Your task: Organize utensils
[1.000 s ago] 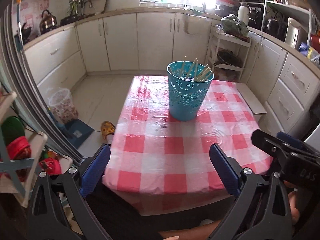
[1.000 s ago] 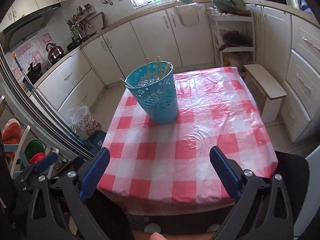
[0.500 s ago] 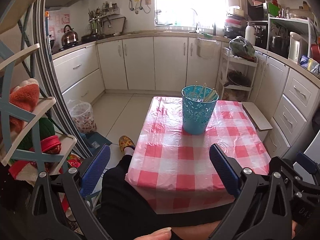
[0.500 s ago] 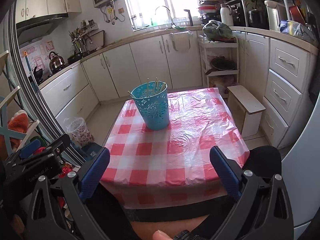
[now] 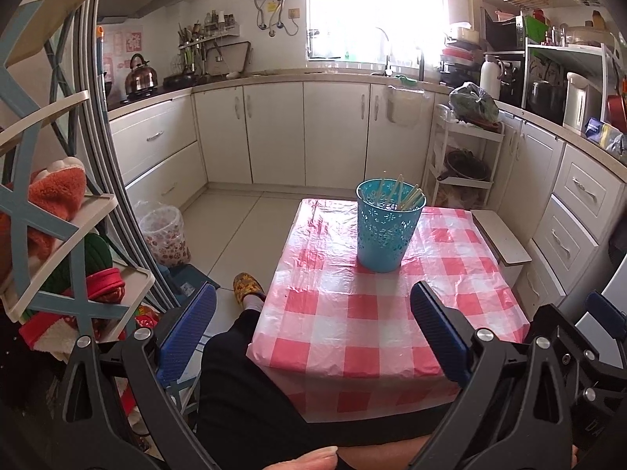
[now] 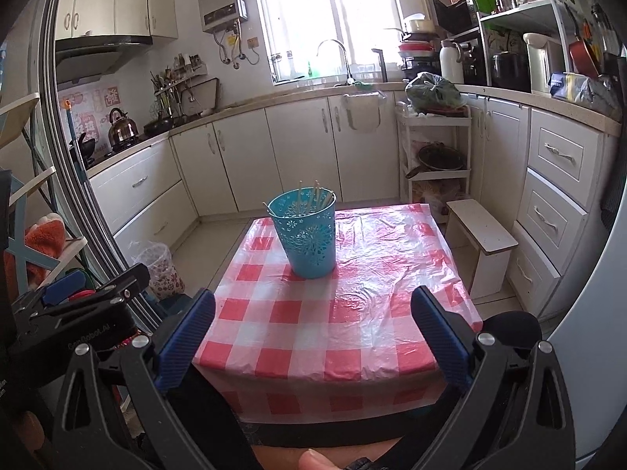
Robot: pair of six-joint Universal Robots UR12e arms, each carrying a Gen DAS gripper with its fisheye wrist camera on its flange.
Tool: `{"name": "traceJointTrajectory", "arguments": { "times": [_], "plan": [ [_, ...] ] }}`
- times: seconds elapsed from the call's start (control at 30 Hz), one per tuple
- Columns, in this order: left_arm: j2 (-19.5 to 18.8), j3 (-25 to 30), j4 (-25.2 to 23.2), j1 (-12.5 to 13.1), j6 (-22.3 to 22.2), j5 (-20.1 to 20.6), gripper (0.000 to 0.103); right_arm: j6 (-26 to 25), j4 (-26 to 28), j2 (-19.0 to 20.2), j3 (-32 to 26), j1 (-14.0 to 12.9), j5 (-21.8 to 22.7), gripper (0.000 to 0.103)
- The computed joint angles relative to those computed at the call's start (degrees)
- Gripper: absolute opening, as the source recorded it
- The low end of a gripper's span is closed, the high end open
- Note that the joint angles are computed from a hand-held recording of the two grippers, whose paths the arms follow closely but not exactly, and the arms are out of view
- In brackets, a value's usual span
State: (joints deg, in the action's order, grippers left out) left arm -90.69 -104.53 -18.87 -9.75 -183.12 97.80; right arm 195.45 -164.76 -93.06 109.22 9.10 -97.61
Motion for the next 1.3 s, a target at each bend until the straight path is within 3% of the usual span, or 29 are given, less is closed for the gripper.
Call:
{"name": "traceJointTrajectory", "arguments": {
  "times": [0.2, 1.3],
  "plan": [
    [0.3, -0.3, 0.2, 0.2, -0.5, -0.3, 0.095, 0.4, -2.7, -0.2, 0.8, 0.1, -1.0, 0.096],
    [0.5, -0.6, 0.5, 0.2, -0.7, -0.3, 0.095, 0.2, -1.7, -0.4, 0.8, 0.4, -1.7, 0.096]
  ]
}}
